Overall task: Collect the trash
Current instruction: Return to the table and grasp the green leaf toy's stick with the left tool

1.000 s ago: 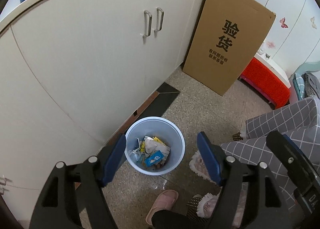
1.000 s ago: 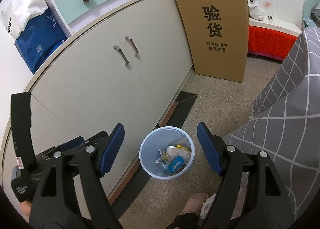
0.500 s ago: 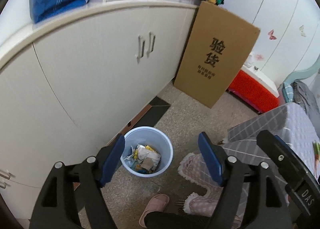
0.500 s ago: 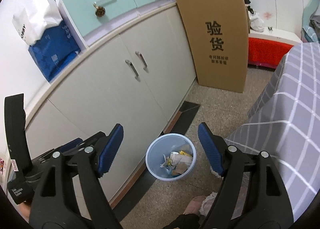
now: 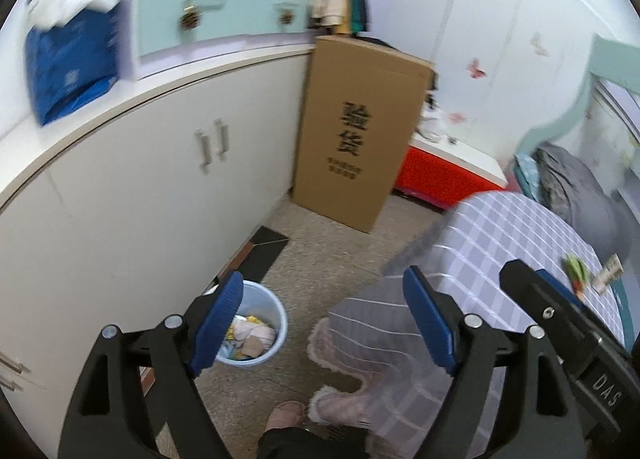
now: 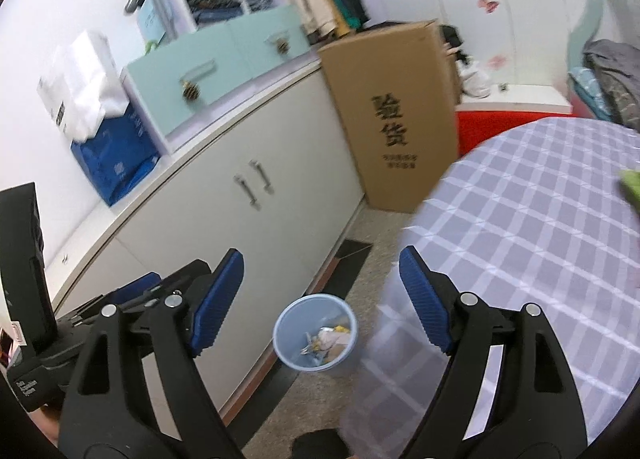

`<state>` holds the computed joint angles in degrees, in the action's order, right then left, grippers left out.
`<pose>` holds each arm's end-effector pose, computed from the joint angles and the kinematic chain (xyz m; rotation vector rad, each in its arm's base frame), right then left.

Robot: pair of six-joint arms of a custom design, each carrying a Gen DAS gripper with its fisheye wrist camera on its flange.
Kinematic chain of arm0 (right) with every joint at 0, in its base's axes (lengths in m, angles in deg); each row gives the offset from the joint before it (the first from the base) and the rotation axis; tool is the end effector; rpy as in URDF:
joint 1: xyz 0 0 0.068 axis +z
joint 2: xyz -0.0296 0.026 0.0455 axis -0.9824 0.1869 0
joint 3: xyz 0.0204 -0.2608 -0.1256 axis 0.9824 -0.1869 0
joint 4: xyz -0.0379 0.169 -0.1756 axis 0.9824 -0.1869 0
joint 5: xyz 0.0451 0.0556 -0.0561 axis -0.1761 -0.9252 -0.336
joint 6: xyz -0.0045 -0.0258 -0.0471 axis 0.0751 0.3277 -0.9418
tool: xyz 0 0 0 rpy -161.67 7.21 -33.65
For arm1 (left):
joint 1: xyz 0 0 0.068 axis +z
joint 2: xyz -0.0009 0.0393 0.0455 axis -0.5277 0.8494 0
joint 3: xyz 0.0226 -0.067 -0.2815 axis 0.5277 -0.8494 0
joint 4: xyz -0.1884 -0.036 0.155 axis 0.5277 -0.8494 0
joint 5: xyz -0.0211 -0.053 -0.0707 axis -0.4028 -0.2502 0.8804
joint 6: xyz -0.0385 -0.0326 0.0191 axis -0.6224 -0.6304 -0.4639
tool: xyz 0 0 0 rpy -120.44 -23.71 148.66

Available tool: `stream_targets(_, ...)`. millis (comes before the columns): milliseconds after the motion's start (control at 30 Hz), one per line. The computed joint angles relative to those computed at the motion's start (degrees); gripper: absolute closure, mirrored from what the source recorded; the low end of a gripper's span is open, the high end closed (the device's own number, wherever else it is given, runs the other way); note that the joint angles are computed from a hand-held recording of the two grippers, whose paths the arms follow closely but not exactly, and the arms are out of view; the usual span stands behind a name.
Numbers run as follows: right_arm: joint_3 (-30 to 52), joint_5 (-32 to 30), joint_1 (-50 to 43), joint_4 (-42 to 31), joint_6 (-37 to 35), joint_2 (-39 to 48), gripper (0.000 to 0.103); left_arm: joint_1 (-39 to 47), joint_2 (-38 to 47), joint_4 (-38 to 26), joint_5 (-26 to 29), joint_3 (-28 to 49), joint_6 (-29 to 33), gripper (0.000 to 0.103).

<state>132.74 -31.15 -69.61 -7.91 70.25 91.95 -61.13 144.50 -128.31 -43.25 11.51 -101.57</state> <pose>0.2151 0.0548 0.2772 -0.3982 2.1772 0.7222 0.1555 -0.0660 0.2940 -0.5295 2.2611 0.0498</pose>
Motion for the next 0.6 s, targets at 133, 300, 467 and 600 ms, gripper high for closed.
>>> stream_targets(133, 2.3, -8.4, -15.6, -6.4, -8.2, -0.4, 0.023, -10.8, 10.0, 0.5, -3.1, 6.2, -4.9, 0.023)
stream_targets(300, 8.6, -16.3, -34.4, -14.4, -20.1, 6.3, 0.022, -19.0, 24.1, 1.4, -3.9, 17.0, -5.6, 0.022)
stream_targets(467, 16.0, -19.2, -46.8, -18.3, -29.4, 16.2, 0.020, -23.0, 37.8, 1.6, -2.7, 30.1, -2.3, 0.021)
stream_targets(600, 23.7, -18.1, -53.2, -20.4, -32.5, 25.7, 0.019, -23.7, 49.3, 3.4, 2.0, 41.6, 5.2, 0.021)
